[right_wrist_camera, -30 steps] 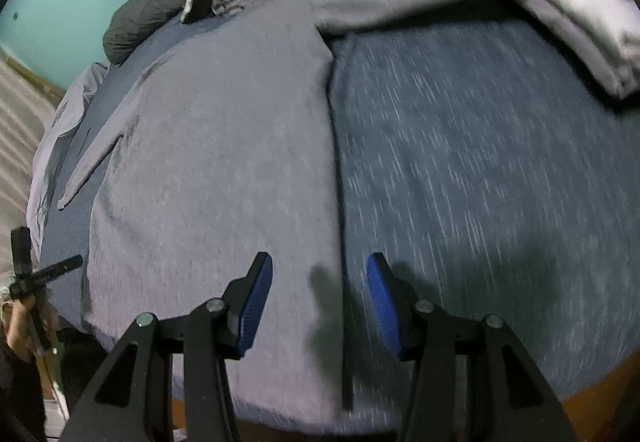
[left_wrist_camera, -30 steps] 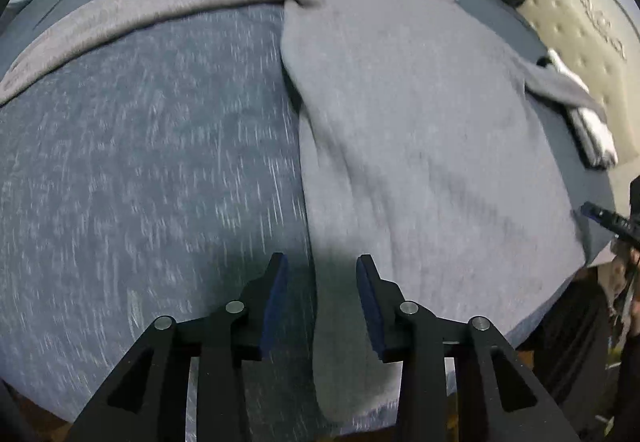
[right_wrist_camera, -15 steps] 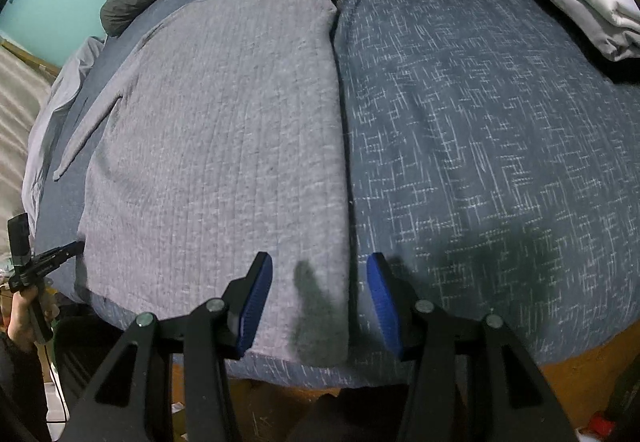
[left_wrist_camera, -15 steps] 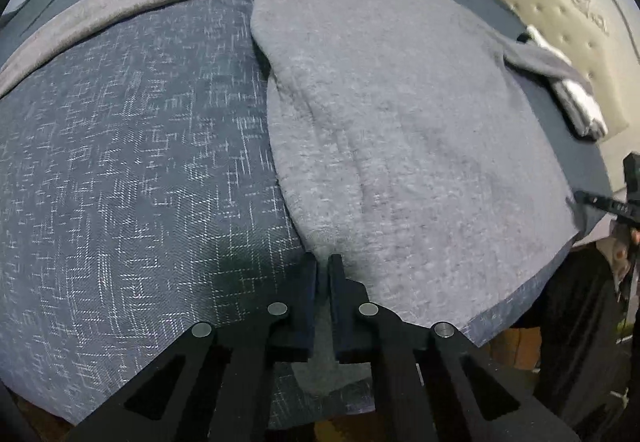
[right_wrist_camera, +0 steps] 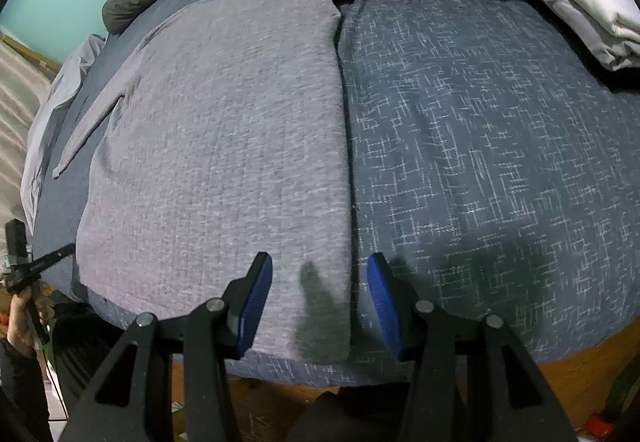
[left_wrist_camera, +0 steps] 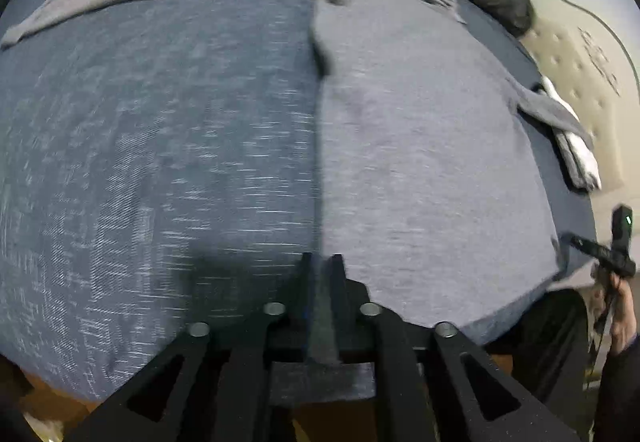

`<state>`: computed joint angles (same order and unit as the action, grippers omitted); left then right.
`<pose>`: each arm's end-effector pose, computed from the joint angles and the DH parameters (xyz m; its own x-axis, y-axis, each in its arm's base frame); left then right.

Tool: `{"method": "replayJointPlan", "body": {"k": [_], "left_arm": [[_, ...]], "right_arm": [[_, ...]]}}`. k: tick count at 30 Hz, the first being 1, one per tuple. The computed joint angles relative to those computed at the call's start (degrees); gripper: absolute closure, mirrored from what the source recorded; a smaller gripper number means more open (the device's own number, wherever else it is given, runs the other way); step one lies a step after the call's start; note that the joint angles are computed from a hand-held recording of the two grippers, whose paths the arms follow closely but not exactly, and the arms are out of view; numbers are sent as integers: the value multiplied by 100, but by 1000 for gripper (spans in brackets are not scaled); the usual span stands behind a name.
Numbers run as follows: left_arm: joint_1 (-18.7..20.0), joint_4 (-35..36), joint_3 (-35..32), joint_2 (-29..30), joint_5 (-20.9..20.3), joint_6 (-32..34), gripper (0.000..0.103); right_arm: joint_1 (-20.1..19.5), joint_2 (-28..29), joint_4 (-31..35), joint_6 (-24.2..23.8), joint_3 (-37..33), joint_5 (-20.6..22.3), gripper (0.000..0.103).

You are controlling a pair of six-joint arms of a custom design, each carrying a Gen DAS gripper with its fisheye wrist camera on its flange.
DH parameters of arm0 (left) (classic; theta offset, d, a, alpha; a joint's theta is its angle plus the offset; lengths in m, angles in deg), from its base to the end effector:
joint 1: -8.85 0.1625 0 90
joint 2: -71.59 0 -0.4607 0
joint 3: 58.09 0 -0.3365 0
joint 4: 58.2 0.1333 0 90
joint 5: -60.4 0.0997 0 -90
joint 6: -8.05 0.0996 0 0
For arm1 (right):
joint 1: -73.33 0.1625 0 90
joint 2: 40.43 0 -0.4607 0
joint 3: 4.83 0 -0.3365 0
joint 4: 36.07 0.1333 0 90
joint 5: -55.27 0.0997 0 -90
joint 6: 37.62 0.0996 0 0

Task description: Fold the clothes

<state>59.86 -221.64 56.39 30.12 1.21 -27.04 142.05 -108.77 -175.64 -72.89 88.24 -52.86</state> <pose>-0.1989 -0.5387 0.0610 -0.9099 -0.0071 -0.4148 0.1297 0.9449 -0.3006 -0.1246 -0.6017 0.4059 -0.8744 -0.1072 0.4731 -0.2151 0.9599 -0.1799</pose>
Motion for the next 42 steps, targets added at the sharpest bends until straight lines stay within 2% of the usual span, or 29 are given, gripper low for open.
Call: {"method": "replayJointPlan", "body": {"k": [2, 7, 8, 9, 12, 17, 18, 19, 20, 21, 22, 27, 30, 32, 34, 36, 37, 38, 40, 41, 42], "left_arm": [[-63, 178, -130, 75, 61, 107, 47], [-77, 550, -403, 343, 72, 245, 47], [-70, 587, -427, 380, 48, 281, 55], [-48, 649, -486, 417, 41, 359, 74], [-45, 595, -450, 430, 39, 449, 96], [-124, 261, -128, 224, 41, 344, 98], [-152, 161, -9, 142, 25, 245, 98], [-159, 66, 84, 73, 0, 173, 98], [-101, -18, 107, 43, -53, 177, 98], [-42, -100, 128, 14, -107, 180, 98], [4, -176, 160, -16, -159, 175, 98], [164, -320, 214, -27, -254, 74, 98], [167, -198, 223, -41, -179, 63, 98], [123, -118, 229, -72, -115, 97, 98], [80, -22, 181, -75, -78, 93, 96], [43, 163, -103, 106, 13, -27, 94], [29, 225, -220, 184, 38, -76, 92], [27, 196, -246, 216, 3, -90, 90], [45, 189, -234, 212, -88, -85, 75], [54, 198, -224, 207, -127, -77, 62], [62, 244, -203, 196, -148, -54, 60]], "right_arm": [[7, 5, 16, 18, -10, -33, 53], [15, -32, 119, -58, 9, -48, 53], [23, -31, 90, -90, 43, -88, 53], [27, -30, 70, -113, 70, -119, 53], [-4, -17, 74, -82, 92, -152, 53], [-57, 35, 222, -43, 57, -189, 54], [-49, 32, 221, -92, 75, -201, 59], [-40, 19, 212, -166, 102, -187, 76], [-31, -6, 198, -246, 137, -145, 86], [-16, -39, 181, -316, 173, -92, 89], [2, -68, 166, -371, 202, -53, 96], [105, -163, 0, -560, 328, 25, 100], [105, -107, -198, -744, 417, -258, 100], [51, -92, -171, -616, 409, -302, 100], [-55, -110, 54, -357, 297, -96, 98], [-112, -105, 118, -198, 248, -49, 84], [-129, -99, 105, -143, 242, -64, 62], [-150, -98, 119, -128, 241, -29, 54], [-173, -86, 209, -139, 234, 58, 54], [-173, -65, 224, -148, 236, 41, 54], [-169, -39, 219, -162, 242, -1, 54]]}}
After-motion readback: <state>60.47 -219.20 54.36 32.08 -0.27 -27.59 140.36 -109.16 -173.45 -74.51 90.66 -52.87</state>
